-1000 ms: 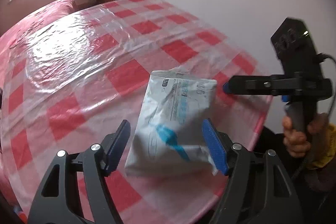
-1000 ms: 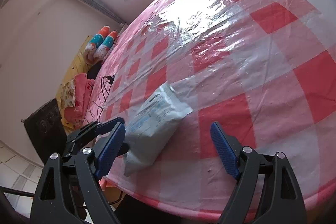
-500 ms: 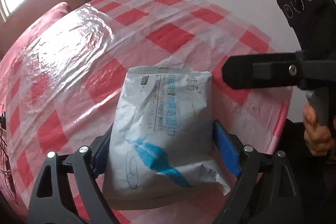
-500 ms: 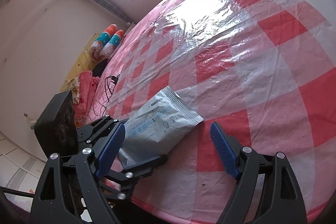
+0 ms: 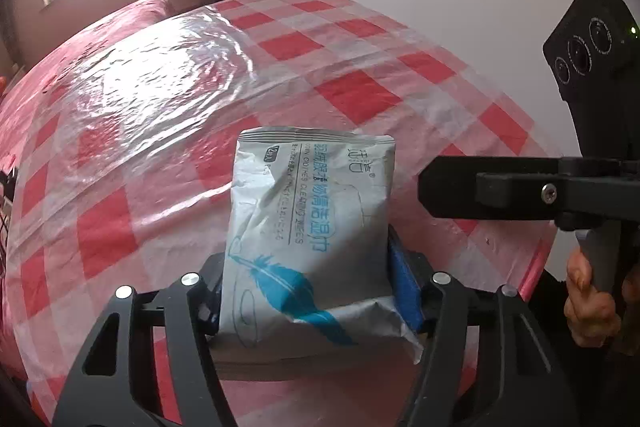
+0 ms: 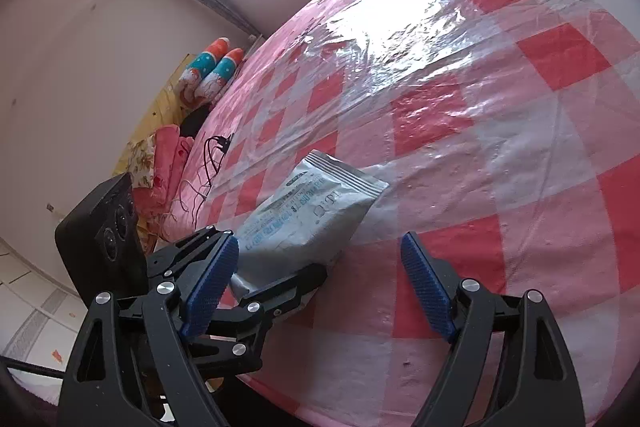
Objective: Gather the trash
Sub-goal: 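Carry the tissue pack to the orange bucket and open the left gripper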
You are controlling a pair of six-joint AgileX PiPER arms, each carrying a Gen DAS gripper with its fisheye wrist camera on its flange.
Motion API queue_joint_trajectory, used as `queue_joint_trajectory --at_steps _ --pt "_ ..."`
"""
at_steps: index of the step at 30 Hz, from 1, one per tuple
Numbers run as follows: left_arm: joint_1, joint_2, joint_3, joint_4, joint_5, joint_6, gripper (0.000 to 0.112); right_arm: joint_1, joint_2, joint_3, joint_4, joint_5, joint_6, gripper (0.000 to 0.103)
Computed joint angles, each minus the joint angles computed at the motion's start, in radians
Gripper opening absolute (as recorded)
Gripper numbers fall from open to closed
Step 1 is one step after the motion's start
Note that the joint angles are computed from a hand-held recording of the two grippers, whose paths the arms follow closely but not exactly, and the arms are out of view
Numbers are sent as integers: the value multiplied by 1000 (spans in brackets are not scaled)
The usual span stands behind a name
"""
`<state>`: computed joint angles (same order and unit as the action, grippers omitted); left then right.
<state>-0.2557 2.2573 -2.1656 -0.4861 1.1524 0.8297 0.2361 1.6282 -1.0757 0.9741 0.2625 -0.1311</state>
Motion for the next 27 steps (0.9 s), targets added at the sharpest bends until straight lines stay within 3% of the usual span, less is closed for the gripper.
queue_joint_trajectory --at_steps 6,12,13,16,27 --pt "44 -40 65 -81 -15 17 63 36 58 -93 -143 13 145 83" --pt "87 -98 136 -147 -28 55 63 51 121 -198 -192 46 190 82" --pt "96 -108 152 -154 -34 61 63 55 130 -215 -209 50 203 77" --pt "127 -131 184 -170 -42 68 63 68 175 -300 -317 88 296 65" --pt "266 -179 261 -194 -89 53 63 138 337 -600 -560 233 500 65"
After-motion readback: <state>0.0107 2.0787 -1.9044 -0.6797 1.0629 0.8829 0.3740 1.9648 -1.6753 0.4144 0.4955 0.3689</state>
